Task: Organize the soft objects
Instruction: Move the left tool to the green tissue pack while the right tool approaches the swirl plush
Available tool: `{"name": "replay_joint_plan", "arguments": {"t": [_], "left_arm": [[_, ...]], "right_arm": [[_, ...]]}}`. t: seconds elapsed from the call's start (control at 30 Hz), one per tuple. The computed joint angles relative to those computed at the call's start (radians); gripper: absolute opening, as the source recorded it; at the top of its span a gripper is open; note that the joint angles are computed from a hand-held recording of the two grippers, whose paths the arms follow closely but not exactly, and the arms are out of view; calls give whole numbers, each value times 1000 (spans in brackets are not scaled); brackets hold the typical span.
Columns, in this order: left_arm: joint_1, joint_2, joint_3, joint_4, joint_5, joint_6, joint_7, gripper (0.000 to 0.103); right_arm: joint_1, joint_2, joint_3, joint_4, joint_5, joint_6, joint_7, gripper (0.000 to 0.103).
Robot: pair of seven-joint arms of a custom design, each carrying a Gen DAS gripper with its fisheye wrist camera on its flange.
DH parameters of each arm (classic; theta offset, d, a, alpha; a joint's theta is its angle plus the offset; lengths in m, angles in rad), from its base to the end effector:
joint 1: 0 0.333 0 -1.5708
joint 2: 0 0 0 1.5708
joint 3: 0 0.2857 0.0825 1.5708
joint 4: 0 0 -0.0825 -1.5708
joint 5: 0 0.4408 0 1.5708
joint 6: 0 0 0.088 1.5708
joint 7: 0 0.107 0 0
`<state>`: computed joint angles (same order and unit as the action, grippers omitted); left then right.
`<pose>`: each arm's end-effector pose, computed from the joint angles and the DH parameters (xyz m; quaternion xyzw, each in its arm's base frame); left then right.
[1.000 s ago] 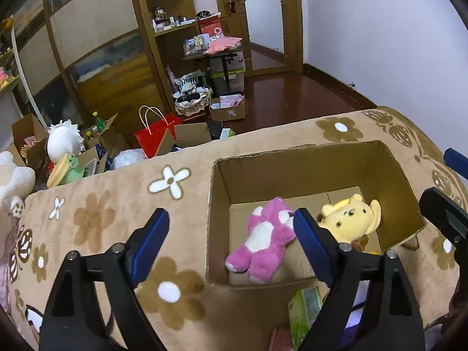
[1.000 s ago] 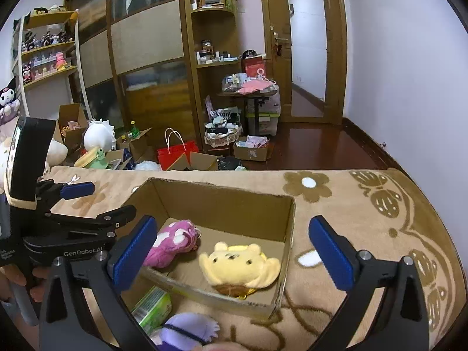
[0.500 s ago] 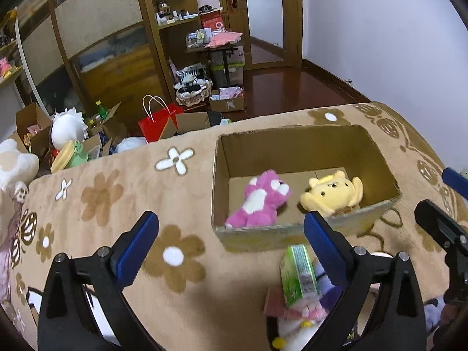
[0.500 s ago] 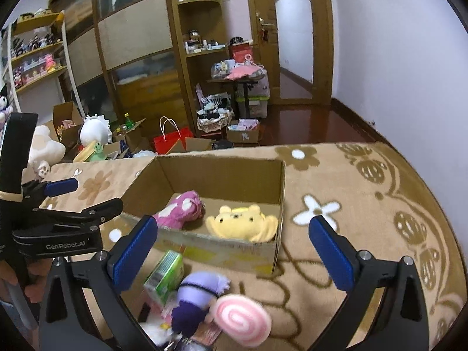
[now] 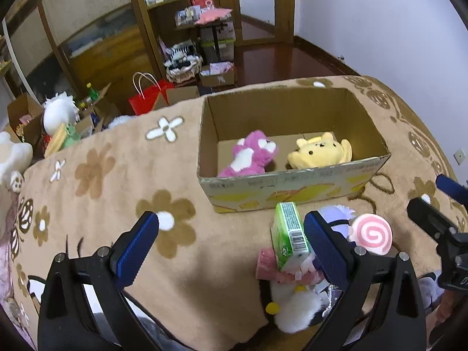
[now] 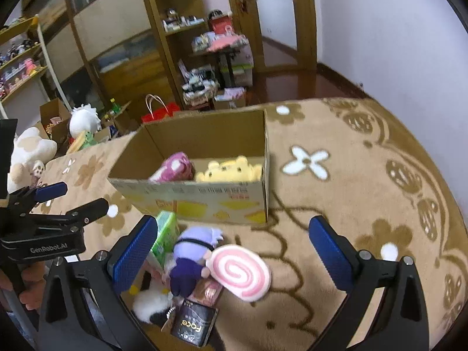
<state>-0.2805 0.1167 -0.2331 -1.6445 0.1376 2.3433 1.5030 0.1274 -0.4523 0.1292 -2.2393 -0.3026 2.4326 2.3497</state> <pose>0.6102 -0.3334 0.5659 -0.4869 0.8232 -0.2306 0.1794 0.5142 0.1412 0.5776 -0.5373 0.7688 -0.2336 0.2561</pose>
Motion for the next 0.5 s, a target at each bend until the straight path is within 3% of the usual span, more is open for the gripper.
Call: {"name": "replay_joint_plan", "arguments": {"t": [0.5], "left_arm": [[-11, 93, -4, 86, -46, -98, 34, 99]], "right_arm": [[30, 96, -41, 32, 109, -105, -33, 90]]}}
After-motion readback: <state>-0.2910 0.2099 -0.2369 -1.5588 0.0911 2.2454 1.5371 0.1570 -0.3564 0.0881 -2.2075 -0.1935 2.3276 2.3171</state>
